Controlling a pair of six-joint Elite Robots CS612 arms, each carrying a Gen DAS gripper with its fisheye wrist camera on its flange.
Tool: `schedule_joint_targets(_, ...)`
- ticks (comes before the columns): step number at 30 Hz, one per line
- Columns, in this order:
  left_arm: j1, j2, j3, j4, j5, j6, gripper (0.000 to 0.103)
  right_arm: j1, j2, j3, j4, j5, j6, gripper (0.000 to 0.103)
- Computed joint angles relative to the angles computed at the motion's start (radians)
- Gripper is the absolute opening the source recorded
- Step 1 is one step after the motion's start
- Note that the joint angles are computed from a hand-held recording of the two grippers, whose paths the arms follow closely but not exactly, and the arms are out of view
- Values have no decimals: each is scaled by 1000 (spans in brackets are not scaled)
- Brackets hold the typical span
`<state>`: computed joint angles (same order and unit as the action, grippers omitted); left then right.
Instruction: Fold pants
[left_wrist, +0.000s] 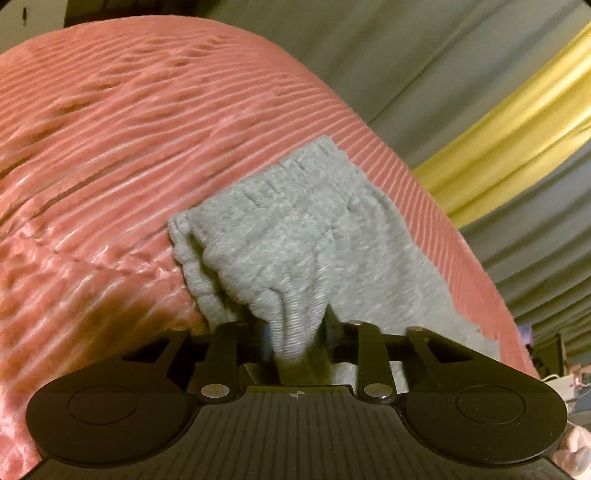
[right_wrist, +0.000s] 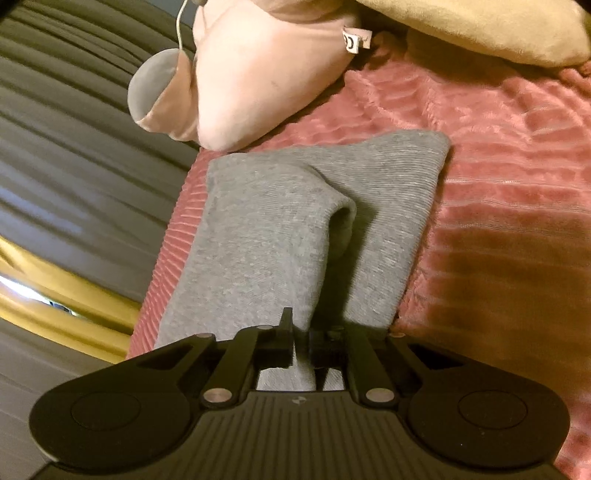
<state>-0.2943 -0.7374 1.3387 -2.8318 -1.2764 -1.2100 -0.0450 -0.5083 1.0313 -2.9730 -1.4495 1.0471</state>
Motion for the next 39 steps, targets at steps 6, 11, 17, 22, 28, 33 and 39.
schedule_joint_targets(6, -7, -5, -27, 88, 10, 4, 17, -5, 6, -59, 110, -37, -53, 11)
schedule_joint_targets(11, -15, -29, 47, -197, 77, 57, 14, -5, -12, -69, 7, -74, -158, 4)
schedule_joint_targets(17, -21, -37, 52, -26, 77, 102, 20, -3, -32, -14, -104, -141, -233, 4)
schedule_joint_targets(22, -30, -35, 45, 64, 94, 81, 43, 5, -20, -31, 160, -231, -306, 5)
schedule_joint_targets(28, -75, -68, -18, 416, 412, -14, 92, 35, -37, -50, 219, -485, -390, 42)
schedule_joint_targets(33, -109, -23, -80, 249, 393, 274, 95, 48, -55, -18, 84, -483, -391, 72)
schedule_joint_targets(39, -152, 162, -371, 280, 222, 652, 95, 86, 6, -99, 54, -293, -466, 93)
